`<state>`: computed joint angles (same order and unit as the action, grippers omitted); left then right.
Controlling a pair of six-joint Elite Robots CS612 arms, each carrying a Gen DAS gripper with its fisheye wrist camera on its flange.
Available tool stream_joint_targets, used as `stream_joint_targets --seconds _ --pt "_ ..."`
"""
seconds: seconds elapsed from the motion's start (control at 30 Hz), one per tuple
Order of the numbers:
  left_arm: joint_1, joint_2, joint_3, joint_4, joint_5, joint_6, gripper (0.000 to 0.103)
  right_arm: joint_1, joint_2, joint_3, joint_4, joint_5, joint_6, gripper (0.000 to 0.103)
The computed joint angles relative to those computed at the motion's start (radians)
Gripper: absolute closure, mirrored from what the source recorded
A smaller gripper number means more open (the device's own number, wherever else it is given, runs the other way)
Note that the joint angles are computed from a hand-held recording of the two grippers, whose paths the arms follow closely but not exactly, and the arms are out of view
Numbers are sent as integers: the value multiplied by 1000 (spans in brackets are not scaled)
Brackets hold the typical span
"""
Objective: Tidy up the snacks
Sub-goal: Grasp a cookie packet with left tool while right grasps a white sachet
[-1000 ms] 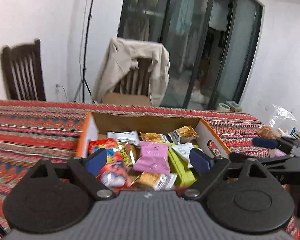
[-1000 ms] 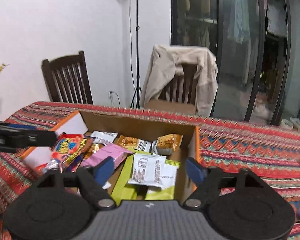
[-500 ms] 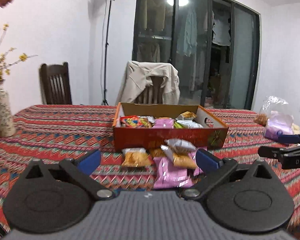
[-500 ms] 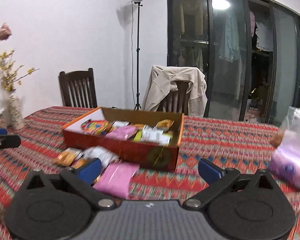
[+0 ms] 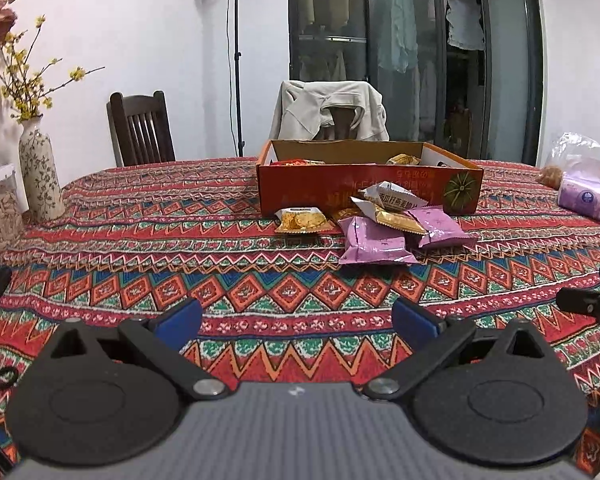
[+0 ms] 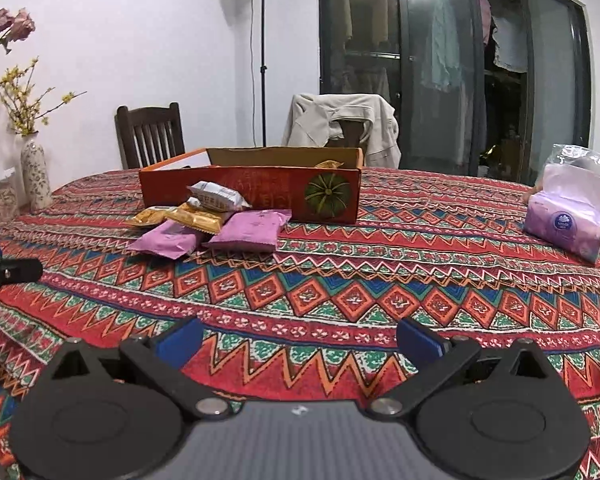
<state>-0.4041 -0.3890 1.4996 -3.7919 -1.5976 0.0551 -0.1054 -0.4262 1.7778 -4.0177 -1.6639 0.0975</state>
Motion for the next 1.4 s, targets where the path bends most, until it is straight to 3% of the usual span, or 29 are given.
stream_joint_targets --seconds 0.23,0.43,0.63,0.7,0.77,0.83,0.93,1.0,1.1,1.17,1.23,1.4 --pt "3 3 -37 76 -10 -30 0 -1 -5 -12 36 5 0 0" --pt "12 16 -101 127 -52 -43 0 -8 -11 -38 69 54 12 0" --pt "24 56 -268 272 -106 -61 0 -26 -23 -119 160 155 73 2" --pt "25 87 -359 353 -114 -65 1 -30 -17 -172 198 180 98 8" --pt "29 124 -455 443 -149 -67 7 -29 -4 -232 235 199 111 11" --pt "27 156 -537 544 -137 -65 19 -27 13 -296 283 219 132 14" --pt "24 201 -632 618 -135 -56 24 -27 44 -391 351 276 177 16" --pt "23 222 -661 622 -143 -40 24 -25 66 -447 391 297 191 18" --pt "18 233 -672 642 -133 -2 29 -11 91 -511 475 245 149 29" --pt "17 232 -669 632 -133 2 42 -15 99 -526 522 274 158 33" --pt "15 233 -667 627 -123 3 47 -24 106 -532 533 324 187 37" --pt "18 237 -678 629 -128 -8 56 -29 117 -538 510 348 196 45"
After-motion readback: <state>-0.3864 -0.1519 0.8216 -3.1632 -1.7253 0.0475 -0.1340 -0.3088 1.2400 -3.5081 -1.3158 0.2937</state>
